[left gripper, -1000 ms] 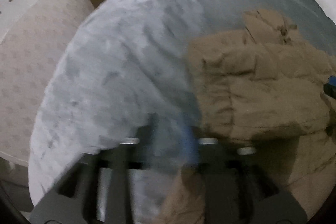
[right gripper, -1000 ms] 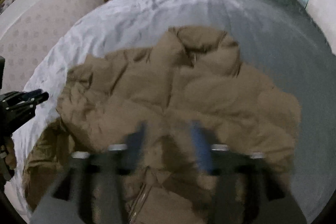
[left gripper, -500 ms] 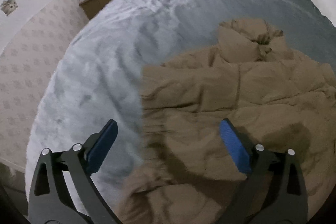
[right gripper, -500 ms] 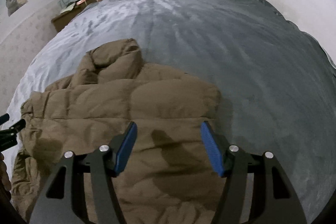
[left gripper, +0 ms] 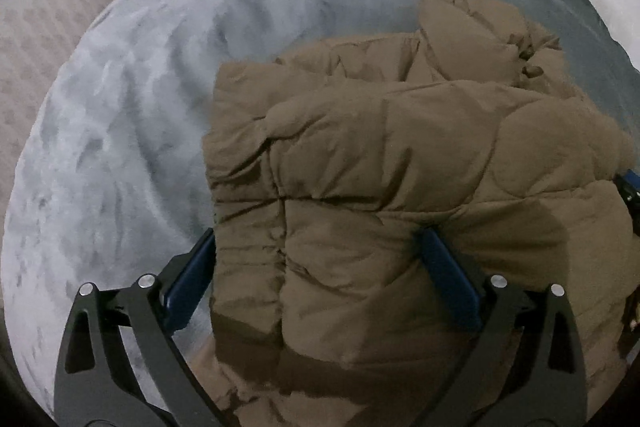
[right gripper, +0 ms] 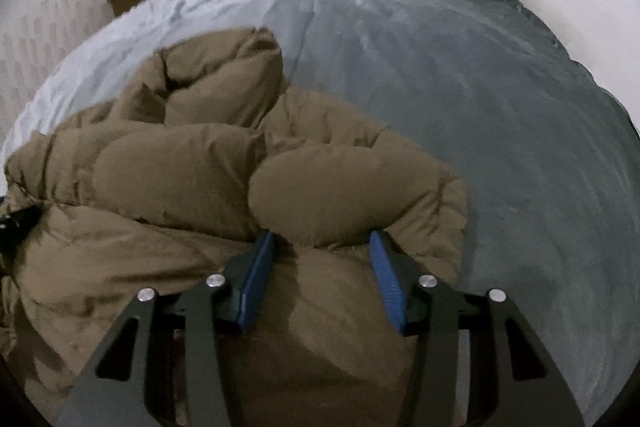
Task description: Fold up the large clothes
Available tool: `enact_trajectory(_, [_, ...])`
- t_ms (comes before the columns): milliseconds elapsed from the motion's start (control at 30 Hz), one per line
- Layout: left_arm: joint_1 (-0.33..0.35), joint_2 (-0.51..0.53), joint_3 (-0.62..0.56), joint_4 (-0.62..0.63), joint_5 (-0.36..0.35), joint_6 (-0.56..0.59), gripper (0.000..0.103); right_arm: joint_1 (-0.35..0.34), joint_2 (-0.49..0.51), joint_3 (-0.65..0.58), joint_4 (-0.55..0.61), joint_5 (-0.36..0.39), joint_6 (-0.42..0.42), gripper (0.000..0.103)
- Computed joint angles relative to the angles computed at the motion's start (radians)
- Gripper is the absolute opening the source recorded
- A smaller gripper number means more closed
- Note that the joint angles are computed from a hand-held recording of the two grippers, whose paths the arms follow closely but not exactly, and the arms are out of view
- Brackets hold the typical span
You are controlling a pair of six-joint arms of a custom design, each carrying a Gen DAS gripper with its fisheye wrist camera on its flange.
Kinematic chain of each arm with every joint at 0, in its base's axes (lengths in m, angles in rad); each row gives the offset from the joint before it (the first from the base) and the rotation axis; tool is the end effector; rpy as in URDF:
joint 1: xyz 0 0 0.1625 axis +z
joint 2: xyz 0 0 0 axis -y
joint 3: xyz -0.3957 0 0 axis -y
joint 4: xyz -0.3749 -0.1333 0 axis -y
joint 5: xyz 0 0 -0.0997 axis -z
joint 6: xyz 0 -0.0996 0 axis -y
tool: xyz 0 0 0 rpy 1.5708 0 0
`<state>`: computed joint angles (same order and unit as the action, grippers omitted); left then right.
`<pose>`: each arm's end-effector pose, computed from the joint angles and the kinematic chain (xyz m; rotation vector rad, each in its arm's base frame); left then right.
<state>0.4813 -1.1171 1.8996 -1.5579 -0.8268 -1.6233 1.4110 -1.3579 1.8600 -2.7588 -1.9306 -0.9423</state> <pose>-0.3119 -0.3894 0.1313 -0.2270 2.1658 -0.6272 0.0097 -0.5571 0.3598 0.7837 -2.3153 0.5098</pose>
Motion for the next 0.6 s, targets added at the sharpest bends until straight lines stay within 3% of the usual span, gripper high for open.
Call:
enact_trajectory(200, [0.044, 0.041, -0.009, -0.038, 0.023, 0.054, 0.100, 0.025, 0.089, -0.067, 0.024, -0.093, 0.007, 0.051])
enact_trajectory(300, [0.065, 0.038, 0.010, -0.098, 0.024, 0.083, 0.100, 0.031, 0.114, -0.063, -0.014, -0.121, -0.018, 0.051])
enact_trajectory(400, [0.064, 0.040, 0.000, -0.076, 0.023, 0.083, 0.100, 0.035, 0.116, -0.068, -0.004, -0.134, -0.016, 0.053])
enact_trajectory(500, [0.040, 0.029, -0.013, -0.019, 0.019, 0.043, 0.100, 0.038, 0.086, -0.079, 0.058, -0.117, 0.011, 0.054])
enact_trajectory(567, [0.009, 0.034, -0.045, 0.081, 0.032, -0.025, 0.100, 0.030, 0.042, -0.074, 0.107, -0.061, 0.026, 0.070])
enact_trajectory(600, [-0.005, 0.039, -0.057, 0.118, 0.039, -0.048, 0.100, 0.020, 0.008, -0.062, 0.127, -0.010, 0.029, 0.073])
